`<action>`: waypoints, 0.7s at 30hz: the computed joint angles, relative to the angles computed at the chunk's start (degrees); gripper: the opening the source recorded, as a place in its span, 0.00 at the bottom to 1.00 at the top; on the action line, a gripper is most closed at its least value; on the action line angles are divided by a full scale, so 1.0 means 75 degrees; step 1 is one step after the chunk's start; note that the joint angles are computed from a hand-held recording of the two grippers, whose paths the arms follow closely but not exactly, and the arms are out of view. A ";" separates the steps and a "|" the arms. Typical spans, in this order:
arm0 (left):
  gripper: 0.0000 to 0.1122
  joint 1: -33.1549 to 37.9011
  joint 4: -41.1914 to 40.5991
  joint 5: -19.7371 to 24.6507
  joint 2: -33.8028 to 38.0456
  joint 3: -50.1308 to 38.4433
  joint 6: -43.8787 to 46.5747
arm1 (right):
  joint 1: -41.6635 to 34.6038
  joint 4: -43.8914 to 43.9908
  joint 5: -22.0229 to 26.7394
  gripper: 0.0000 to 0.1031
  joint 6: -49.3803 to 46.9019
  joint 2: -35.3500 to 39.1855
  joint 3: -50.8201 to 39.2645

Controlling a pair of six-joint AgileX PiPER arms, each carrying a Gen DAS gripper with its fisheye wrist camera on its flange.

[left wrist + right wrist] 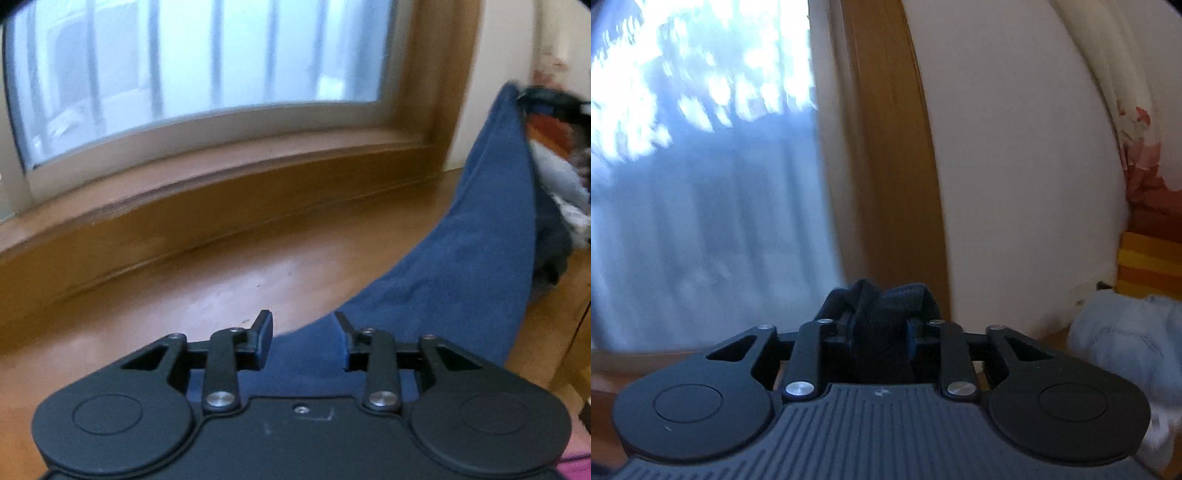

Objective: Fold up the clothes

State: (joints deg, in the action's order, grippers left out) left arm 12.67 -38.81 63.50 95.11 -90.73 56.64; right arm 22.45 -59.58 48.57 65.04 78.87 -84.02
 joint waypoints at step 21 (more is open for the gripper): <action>0.37 0.0904 0.2820 -0.1738 -0.1367 0.1981 -0.2937 | 0.2078 0.8269 -0.2069 0.77 -0.7824 0.2524 -0.0514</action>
State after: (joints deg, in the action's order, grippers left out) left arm 19.45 -17.66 50.46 84.86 -75.87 34.62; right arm 38.04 2.44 33.05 6.36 97.80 -87.88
